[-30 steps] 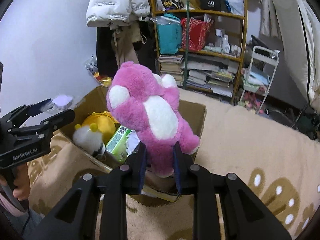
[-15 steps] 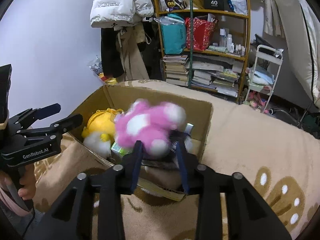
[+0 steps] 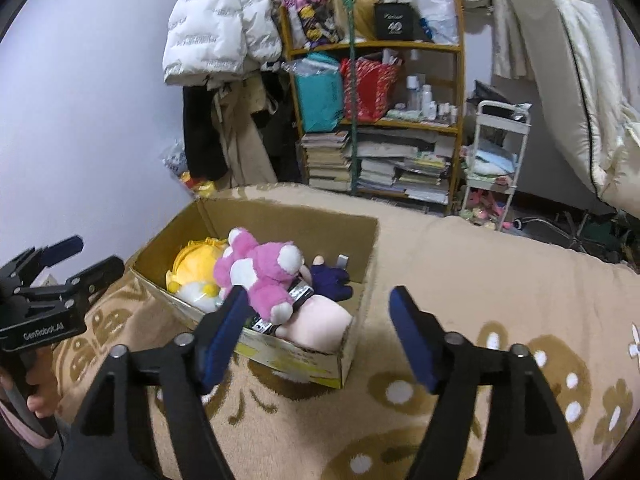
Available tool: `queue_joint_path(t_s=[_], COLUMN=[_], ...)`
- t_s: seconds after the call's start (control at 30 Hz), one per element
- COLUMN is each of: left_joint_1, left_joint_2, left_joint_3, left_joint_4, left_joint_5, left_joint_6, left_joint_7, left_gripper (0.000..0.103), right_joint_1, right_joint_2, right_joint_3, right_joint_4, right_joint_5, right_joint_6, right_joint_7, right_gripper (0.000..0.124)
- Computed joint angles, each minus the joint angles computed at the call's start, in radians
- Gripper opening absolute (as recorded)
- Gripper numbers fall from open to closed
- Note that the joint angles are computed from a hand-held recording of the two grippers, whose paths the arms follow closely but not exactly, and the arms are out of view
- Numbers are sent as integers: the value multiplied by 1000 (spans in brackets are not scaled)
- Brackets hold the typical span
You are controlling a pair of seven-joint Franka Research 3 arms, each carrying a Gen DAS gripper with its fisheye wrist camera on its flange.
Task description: Organize soft objects
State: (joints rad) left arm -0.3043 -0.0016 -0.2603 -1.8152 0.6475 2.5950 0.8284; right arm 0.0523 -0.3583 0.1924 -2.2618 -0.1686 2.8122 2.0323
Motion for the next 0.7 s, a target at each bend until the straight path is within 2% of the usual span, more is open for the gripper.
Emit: queue_joint_path(t_s=[0.1,0.17,0.43,0.7], left_joint_1=[2,7,38,61], left_joint_2=[-39,-65,-163,-253], left_joint_3=[-3,-8,-29,-54], left_joint_4=[-33,-53,-127,-204], left_joint_5=[21,40,50,31], left_joint_6=[7,9,32,36], left_joint_7=[-28,-51,-99,-110], left_gripper=[98,99,102,102], right_joint_1=[-38,-67,-114,-129], right_joint_2=[-56,-93,-214,-312], right_joint_3=[28,51,86,112], right_joint_4=[-36,-58,-114,-164], right_joint_5=[-30,-50,-38,-17], right_joint_6=[13,22,15,-13], right_joint_7=[57,93,143,145], right_gripper=[97,103,103,103])
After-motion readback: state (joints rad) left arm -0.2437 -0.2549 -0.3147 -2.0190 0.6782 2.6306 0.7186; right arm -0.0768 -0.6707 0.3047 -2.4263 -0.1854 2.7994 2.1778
